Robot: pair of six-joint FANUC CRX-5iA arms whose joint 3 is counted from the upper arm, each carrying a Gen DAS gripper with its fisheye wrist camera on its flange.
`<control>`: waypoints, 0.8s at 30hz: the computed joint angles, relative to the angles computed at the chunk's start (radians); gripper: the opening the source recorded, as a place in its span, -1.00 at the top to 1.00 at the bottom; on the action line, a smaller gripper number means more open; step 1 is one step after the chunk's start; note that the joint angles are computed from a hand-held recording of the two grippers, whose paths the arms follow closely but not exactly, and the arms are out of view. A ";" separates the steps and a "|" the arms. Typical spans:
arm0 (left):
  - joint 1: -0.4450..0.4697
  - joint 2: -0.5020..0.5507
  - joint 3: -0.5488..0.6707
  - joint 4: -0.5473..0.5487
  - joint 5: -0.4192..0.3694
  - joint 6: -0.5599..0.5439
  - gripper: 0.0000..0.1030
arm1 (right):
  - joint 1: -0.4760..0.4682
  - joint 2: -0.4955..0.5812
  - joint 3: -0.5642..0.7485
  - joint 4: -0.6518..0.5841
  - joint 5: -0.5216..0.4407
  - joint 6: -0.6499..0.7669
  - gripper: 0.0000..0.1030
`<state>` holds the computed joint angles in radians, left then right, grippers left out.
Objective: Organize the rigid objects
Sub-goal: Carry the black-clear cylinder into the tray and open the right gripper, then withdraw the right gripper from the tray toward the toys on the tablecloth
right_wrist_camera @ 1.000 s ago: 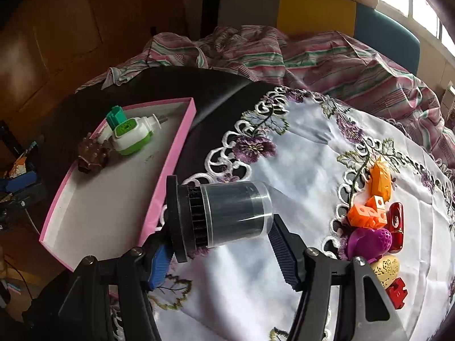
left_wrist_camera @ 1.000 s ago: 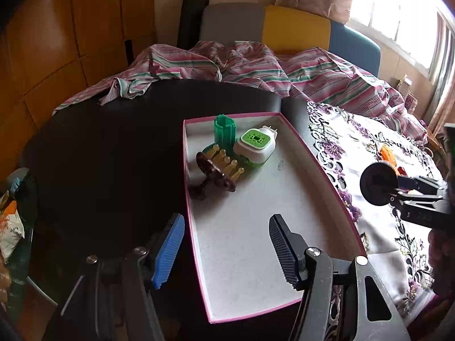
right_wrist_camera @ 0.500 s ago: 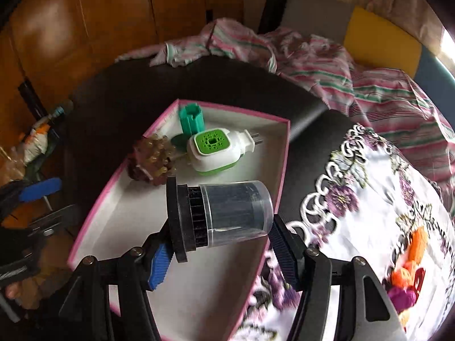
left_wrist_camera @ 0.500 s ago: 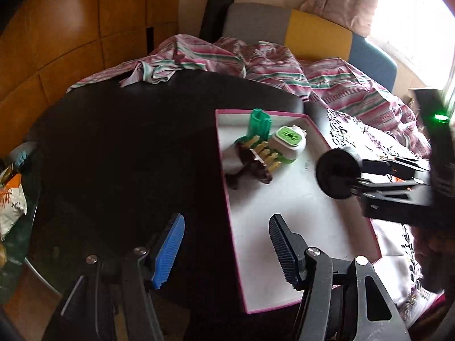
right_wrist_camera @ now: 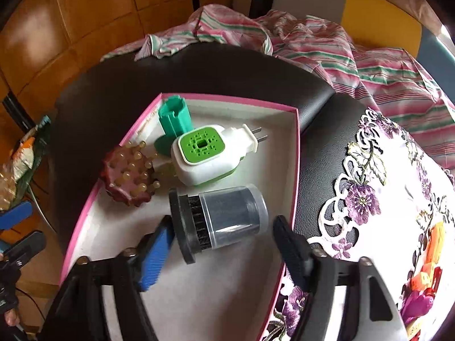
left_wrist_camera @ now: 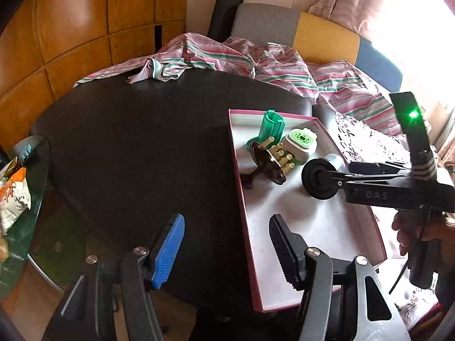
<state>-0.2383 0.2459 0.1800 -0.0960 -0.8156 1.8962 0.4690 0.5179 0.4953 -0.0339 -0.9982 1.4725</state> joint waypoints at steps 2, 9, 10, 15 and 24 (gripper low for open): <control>-0.003 -0.002 0.001 -0.006 0.001 0.001 -0.22 | -0.002 -0.017 -0.020 -0.001 0.017 -0.009 -0.59; -0.015 -0.009 0.008 -0.026 -0.003 0.001 -0.22 | -0.002 -0.074 -0.086 0.005 0.075 -0.048 -0.59; -0.016 -0.010 0.007 -0.027 -0.002 0.003 -0.22 | -0.002 -0.081 -0.095 0.009 0.085 -0.053 -0.59; -0.022 -0.014 0.010 -0.033 -0.003 0.003 -0.22 | -0.001 -0.125 -0.142 0.004 0.115 -0.062 -0.59; -0.037 -0.013 0.020 -0.040 -0.008 -0.012 -0.22 | -0.017 -0.186 -0.206 0.006 0.156 -0.087 -0.59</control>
